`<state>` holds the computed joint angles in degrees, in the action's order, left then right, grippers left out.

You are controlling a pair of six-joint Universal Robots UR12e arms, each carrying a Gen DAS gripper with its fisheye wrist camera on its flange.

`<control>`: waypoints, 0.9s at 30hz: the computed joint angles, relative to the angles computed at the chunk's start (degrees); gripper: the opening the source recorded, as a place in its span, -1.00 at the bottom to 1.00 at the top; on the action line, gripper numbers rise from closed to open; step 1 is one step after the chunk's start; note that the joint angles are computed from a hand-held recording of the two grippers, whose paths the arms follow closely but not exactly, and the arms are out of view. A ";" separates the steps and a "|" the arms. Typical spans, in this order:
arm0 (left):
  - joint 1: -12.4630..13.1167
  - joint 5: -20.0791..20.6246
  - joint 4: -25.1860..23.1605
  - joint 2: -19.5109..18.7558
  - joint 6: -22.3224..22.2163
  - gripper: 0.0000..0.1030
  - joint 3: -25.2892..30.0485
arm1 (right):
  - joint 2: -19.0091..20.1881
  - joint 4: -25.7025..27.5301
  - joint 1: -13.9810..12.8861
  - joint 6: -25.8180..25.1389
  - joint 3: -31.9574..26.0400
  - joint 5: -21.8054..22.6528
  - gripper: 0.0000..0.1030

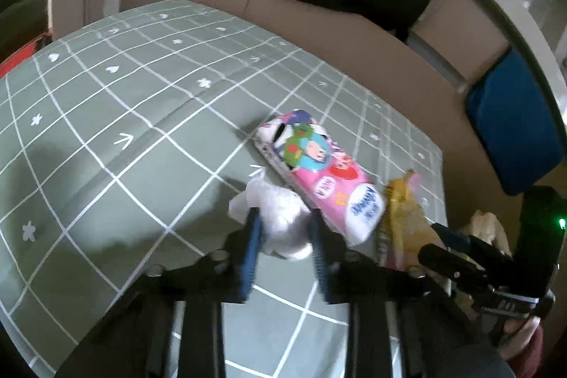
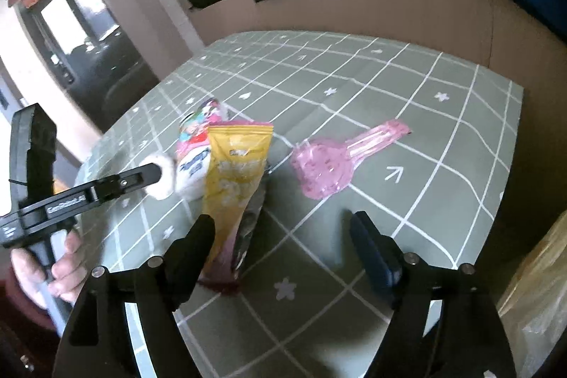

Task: Collect trash
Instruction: 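Grasp the white crumpled tissue with the left gripper while the right gripper grasps the pink plastic scoop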

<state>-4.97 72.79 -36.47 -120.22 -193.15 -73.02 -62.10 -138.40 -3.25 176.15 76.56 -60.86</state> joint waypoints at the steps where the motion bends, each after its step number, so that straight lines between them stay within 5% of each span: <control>1: 0.02 0.03 0.78 0.30 -0.04 -0.58 -0.45 | -0.32 -0.74 -0.24 0.68 0.63 0.79 0.46; 5: 0.57 0.13 6.00 2.21 -0.61 -0.64 -3.54 | -2.52 -11.01 -0.02 2.85 4.96 -1.41 0.39; 8: 0.88 2.54 9.56 3.47 -0.47 -0.65 -5.46 | -3.62 -17.06 1.33 0.88 6.12 -8.95 0.34; 12: 1.74 2.78 11.62 4.32 -2.58 -0.65 -6.93 | -1.98 -12.10 2.45 1.76 2.28 -17.98 -0.09; 18: 2.70 1.04 11.59 4.72 -3.11 -0.65 -7.94 | 1.27 -4.67 2.26 4.96 -2.08 -13.03 -0.09; 27: 3.09 -0.53 12.65 4.57 -2.27 -0.65 -8.64 | 5.66 -0.56 5.37 -1.57 -8.69 -23.53 -0.05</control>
